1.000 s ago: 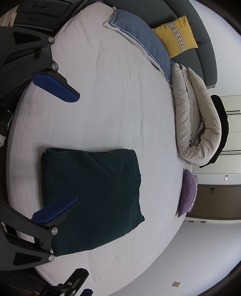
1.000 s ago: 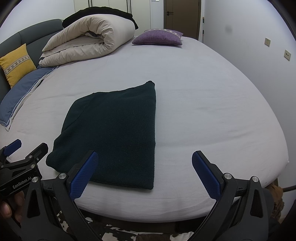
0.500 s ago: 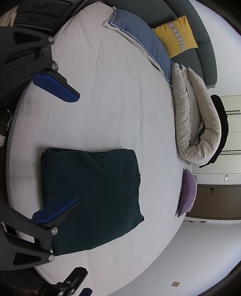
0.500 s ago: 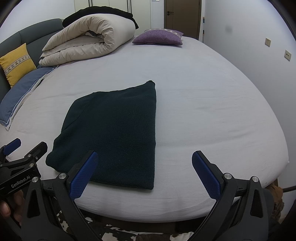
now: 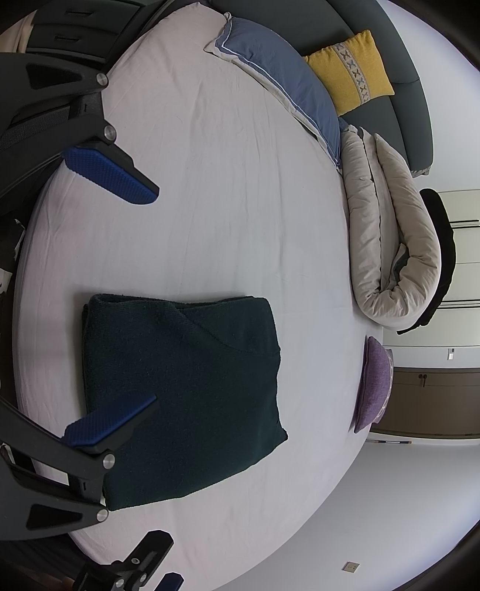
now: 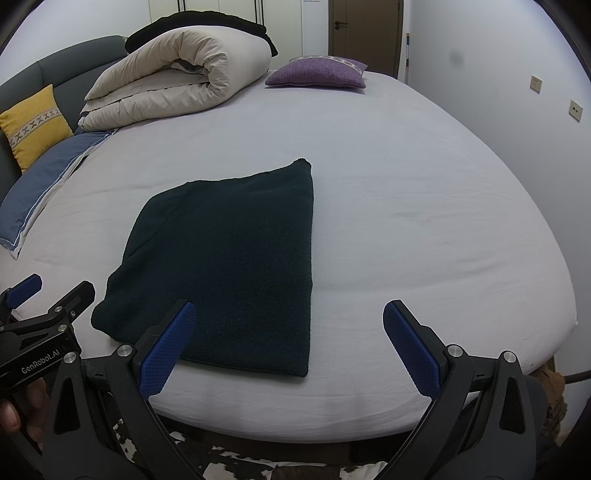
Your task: Fold small clothes
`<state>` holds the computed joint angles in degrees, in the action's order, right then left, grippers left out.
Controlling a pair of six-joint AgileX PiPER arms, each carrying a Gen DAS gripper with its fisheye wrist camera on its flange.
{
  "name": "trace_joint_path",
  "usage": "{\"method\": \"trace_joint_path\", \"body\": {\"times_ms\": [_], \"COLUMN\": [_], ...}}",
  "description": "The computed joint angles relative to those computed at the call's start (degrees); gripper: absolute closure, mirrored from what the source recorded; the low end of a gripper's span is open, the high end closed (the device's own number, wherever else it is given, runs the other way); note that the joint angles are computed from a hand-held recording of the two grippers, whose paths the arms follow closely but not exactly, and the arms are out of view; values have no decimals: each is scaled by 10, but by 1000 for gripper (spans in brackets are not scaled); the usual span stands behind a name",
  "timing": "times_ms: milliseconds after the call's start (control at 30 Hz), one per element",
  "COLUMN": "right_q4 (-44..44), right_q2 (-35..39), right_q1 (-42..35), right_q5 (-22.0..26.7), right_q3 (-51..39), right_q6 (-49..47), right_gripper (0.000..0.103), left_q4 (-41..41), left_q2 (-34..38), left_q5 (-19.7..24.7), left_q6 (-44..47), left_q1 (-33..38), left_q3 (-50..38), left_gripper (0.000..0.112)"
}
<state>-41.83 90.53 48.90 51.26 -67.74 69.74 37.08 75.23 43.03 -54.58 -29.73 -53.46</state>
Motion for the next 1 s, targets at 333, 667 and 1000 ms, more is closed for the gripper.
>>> {"method": "trace_joint_path", "body": {"times_ms": [333,667,1000], "right_q4": [5,9,11], "right_q2": [-1,-1,0], "right_q1": [-6,-9,-10], "right_q5": [-11,-15,-20], "right_q3": [7,9,12], "right_q6": [-10,-14,-16], "right_gripper": [0,0,0], "left_q4": [-5,-7,1], "left_q2": [-2,-4,-6], "left_q5": [-3,-1,-4], "left_q6": [6,5,-1], "left_q1": [2,-2,1], "left_q3": [2,4,8], "left_gripper": [9,9,9]}}
